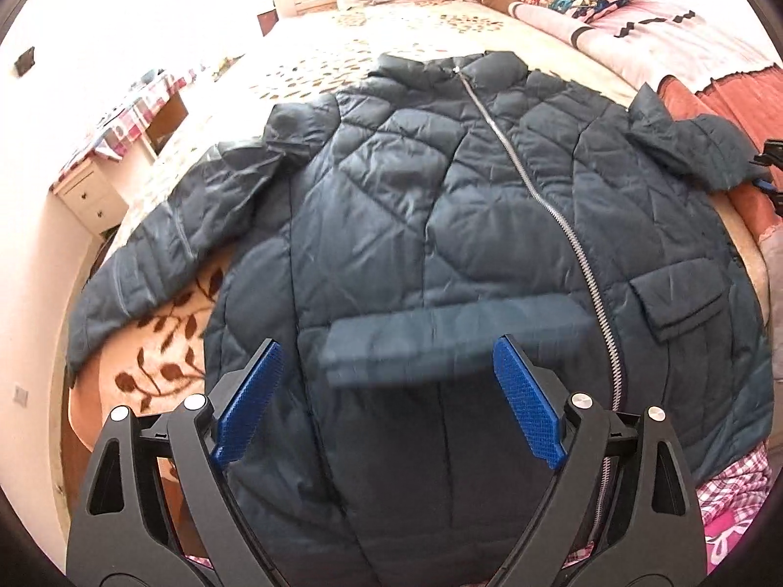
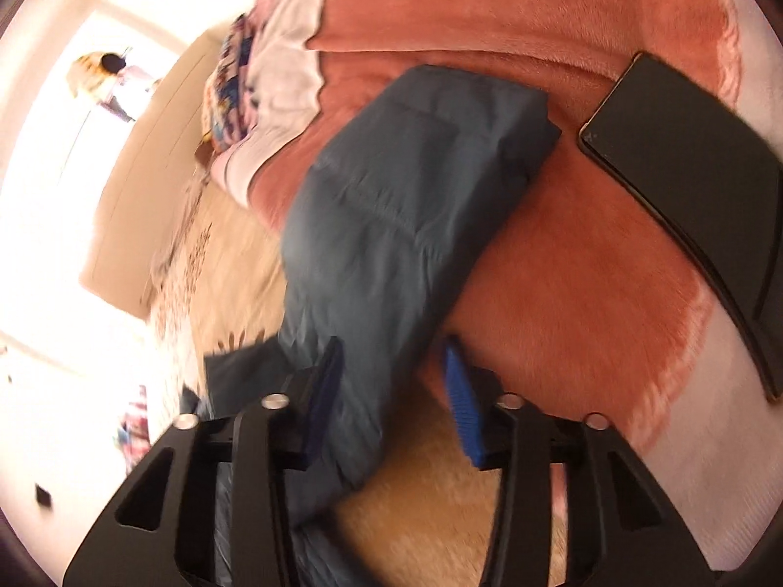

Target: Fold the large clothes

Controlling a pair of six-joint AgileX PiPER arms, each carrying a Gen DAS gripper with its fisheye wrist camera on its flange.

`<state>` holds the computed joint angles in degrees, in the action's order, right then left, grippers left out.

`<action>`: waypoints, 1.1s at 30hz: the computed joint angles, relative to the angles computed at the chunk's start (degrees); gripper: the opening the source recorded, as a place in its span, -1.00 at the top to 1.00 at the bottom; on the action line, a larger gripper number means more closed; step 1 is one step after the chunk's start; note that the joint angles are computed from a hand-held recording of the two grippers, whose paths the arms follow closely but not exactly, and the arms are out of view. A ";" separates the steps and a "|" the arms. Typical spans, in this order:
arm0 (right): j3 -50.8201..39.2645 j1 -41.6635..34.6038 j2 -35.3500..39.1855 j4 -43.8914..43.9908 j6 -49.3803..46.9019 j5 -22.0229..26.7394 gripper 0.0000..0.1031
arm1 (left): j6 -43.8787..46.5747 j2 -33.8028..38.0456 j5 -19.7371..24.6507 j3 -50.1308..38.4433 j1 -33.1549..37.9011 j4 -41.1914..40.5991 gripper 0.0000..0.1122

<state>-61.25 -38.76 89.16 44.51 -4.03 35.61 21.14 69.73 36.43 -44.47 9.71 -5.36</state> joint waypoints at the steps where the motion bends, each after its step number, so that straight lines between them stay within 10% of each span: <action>1: -0.24 -0.30 0.53 1.12 -0.43 -0.37 0.48 | 0.09 0.22 0.19 -0.50 0.04 -0.10 -0.56; 4: -1.48 -0.39 0.78 2.22 -1.21 -0.57 0.86 | 2.23 0.89 1.22 -1.74 1.37 -2.52 -0.56; 14: -13.08 27.10 -9.99 -26.98 10.45 -3.88 0.90 | 11.95 3.08 1.68 -4.19 7.81 -14.08 -0.55; 24: -28.44 60.14 3.86 -38.81 12.36 1.48 0.90 | 26.75 5.99 4.28 -5.35 18.26 -28.06 -0.55; 30: -39.59 66.78 17.96 -40.77 16.40 17.18 0.90 | 31.69 8.64 6.41 -6.67 22.48 -32.22 -0.55; 33: -32.77 65.94 14.97 -34.78 14.13 14.83 0.78 | 32.16 9.76 6.26 -7.06 22.73 -32.75 -0.55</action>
<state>-94.02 27.19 104.14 9.73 10.10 50.45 53.29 79.49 42.69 -51.53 32.44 -38.11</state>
